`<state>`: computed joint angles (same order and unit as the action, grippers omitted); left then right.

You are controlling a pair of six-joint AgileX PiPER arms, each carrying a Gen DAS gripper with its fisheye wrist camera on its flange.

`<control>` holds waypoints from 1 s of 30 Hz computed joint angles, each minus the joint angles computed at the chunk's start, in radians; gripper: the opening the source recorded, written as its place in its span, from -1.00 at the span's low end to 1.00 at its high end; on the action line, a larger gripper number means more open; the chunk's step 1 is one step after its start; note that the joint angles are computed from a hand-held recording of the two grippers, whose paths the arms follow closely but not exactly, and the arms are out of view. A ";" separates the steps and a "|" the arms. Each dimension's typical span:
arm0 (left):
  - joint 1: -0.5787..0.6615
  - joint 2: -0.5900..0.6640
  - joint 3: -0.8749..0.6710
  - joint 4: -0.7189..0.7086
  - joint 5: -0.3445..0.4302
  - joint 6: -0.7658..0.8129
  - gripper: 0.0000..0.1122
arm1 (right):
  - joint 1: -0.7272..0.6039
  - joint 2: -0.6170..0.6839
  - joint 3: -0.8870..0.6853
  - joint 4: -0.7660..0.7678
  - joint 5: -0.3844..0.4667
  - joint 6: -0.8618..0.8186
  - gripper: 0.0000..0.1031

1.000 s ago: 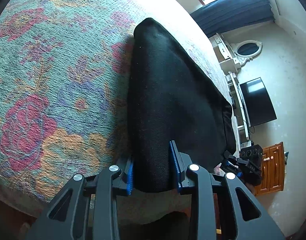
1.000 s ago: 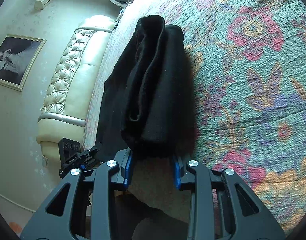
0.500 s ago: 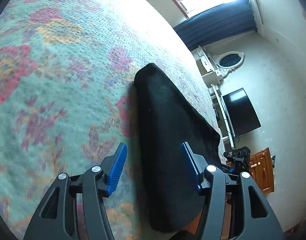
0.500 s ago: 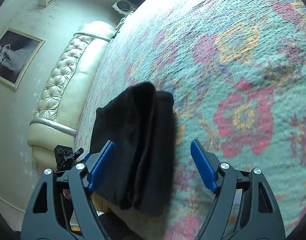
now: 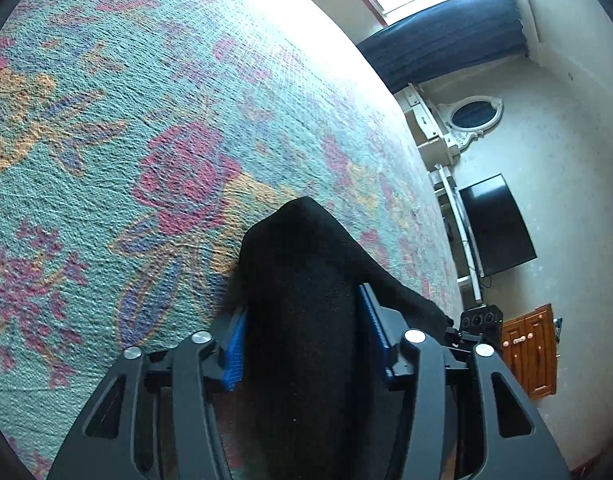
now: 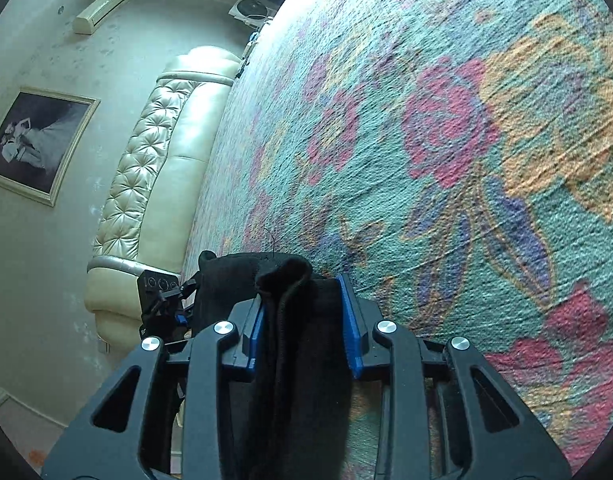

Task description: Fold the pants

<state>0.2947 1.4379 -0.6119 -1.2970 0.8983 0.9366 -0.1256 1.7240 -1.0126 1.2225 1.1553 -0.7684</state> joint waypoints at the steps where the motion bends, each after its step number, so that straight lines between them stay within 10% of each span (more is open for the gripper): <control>1: -0.009 -0.009 0.007 -0.001 -0.013 0.011 -0.25 | -0.012 0.011 0.010 0.021 0.012 -0.019 -0.42; 30: 0.019 -0.079 0.131 -0.082 -0.043 0.214 -0.36 | -0.019 -0.014 0.064 0.067 -0.003 -0.072 -0.45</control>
<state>0.3132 1.3591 -0.4813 -1.3794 0.8554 1.1508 -0.1441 1.7095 -0.9482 1.2894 1.1527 -0.8400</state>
